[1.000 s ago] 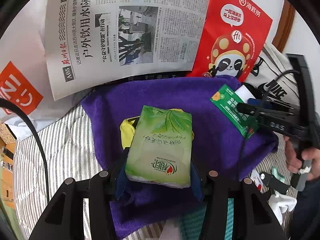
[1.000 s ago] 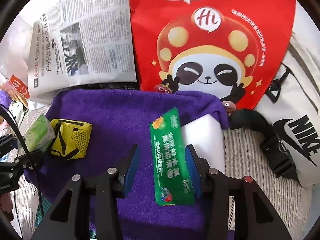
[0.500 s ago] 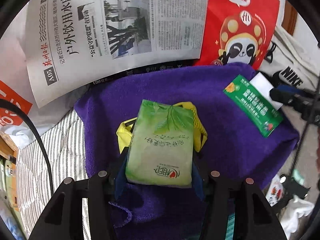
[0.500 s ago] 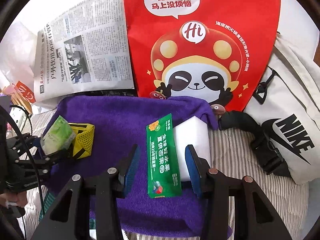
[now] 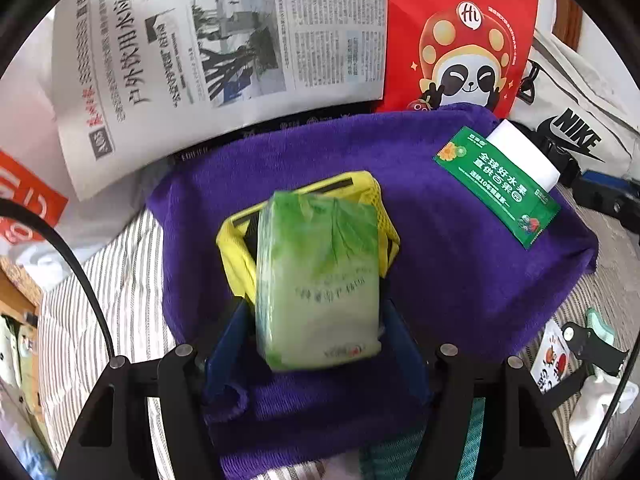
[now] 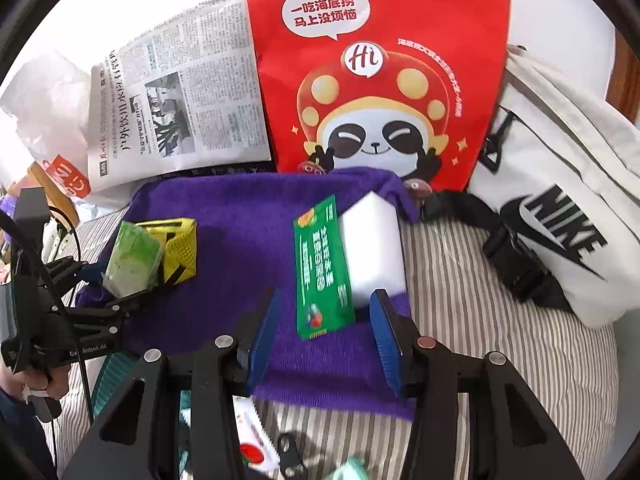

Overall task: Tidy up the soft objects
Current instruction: 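Release the tissue pack on the towel with the left tool while the right tool moves toward the mint cloth, then grasp the white glove together with the mint cloth using the right tool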

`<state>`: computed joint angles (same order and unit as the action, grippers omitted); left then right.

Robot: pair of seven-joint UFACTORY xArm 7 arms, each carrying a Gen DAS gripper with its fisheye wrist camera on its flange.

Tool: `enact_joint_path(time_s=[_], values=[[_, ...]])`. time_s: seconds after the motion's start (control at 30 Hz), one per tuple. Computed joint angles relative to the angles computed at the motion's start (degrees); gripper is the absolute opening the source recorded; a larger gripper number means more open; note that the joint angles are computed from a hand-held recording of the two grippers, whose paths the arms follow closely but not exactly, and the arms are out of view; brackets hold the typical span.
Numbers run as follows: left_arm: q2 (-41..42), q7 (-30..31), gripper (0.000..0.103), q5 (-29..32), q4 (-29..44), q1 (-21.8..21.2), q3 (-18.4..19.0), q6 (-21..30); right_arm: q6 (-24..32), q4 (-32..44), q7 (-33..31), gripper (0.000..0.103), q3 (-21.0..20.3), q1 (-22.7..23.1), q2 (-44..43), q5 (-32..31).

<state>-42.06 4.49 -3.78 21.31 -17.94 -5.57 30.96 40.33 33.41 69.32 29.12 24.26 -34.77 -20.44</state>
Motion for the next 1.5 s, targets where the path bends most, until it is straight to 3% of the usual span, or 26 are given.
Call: enact_joint_path(time_s=[0.37, 0.77, 1.1, 1.2, 1.5], values=[[-13.25, -0.68, 0.068, -3.04, -3.71, -1.0, 2.03, 8.44, 4.47, -1.79, 3.74, 0.047, 2.51, 5.42, -4.51, 4.97], [-33.59, -2.14, 0.068, -3.86, -8.48, -0.12, 2.38, 22.81, 12.69, -1.58, 8.06, 0.047, 5.59, 11.34, -7.98, 8.5], [-47.79, -5.35, 0.068, -5.57, -12.81, -0.89, 0.47, 34.11, 19.26, -3.23, 13.0, 0.048, 7.93, 17.52, -11.41, 13.1], [-49.71, -6.36, 0.068, -6.94, -13.27, -1.89, 0.1, 35.0, 17.87, -4.36, 14.37, 0.057, 8.64, 19.97, -12.0, 14.6], [-49.76, -8.16, 0.068, -8.58, -13.12, -5.95, -2.52, 35.11, 10.83, -4.4, 16.27, 0.059, 9.33, 19.57, -3.56, 12.42]])
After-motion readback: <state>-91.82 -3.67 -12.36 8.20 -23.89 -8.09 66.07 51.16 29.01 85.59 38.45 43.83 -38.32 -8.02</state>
